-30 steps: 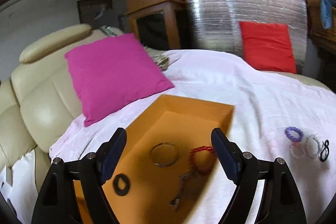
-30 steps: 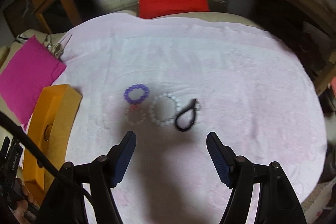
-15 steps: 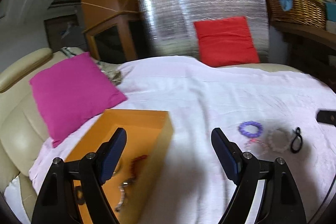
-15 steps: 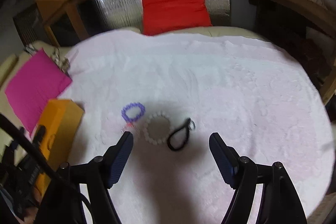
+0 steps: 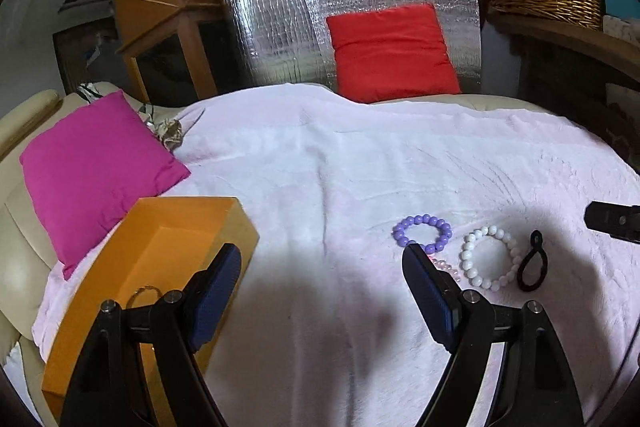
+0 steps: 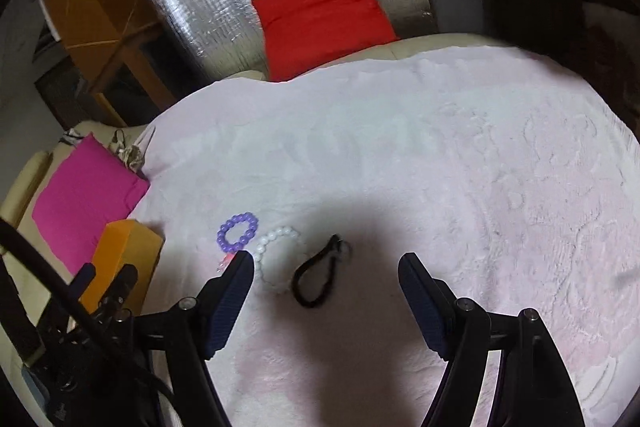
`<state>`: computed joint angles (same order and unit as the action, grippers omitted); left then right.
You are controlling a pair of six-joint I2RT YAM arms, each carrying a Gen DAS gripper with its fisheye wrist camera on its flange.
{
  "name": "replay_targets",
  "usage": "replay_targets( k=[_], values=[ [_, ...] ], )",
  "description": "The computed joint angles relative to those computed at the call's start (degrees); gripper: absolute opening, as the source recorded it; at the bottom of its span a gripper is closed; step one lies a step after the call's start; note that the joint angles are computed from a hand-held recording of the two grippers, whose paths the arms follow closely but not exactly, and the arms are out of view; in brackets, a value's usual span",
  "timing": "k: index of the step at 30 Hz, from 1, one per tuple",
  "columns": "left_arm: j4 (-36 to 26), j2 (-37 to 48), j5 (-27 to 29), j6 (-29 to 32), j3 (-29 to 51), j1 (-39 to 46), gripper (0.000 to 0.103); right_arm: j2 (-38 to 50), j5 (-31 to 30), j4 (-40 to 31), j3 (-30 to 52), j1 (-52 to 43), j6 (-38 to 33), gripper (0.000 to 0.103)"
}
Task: Organize jewelry
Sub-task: 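Move both open tools back toward the remaining bracelets on the blanket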
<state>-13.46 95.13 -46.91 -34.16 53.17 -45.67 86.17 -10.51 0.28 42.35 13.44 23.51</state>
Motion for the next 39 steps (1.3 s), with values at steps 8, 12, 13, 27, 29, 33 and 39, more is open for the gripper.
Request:
replay_targets(
  k=[8,12,13,27,29,33,39],
  values=[
    [-0.69,3.75,0.57,-0.16,2.97,-0.19,0.083,0.80,-6.38,-1.99,0.57,-4.76,0.15,0.077],
    [-0.73,3.93,0.90,-0.14,3.15,-0.49,0.083,0.40,-7.92,-2.32,0.23,-5.06,0.48,0.075],
    [-0.73,3.94,0.94,-0.17,3.22,-0.67,0.083,0.20,-7.84,-2.47,0.12,-4.96,0.61,0.074],
    [0.12,3.94,1.60,0.58,3.01,-0.76,0.083,2.70,-8.50,-2.07,1.04,-3.65,1.86,0.059],
    [0.28,4.11,1.72,0.88,2.98,-0.59,0.083,3.47,-9.27,-1.67,1.29,-3.78,2.23,0.059],
    [-0.15,5.28,3.87,1.33,3.73,0.20,0.083,5.57,-12.09,-1.15,2.24,-4.72,3.15,0.058],
    [3.22,5.08,11.76,4.71,2.13,2.80,0.083,10.57,-16.82,-1.29,5.19,-5.68,5.19,0.054]
  ],
)
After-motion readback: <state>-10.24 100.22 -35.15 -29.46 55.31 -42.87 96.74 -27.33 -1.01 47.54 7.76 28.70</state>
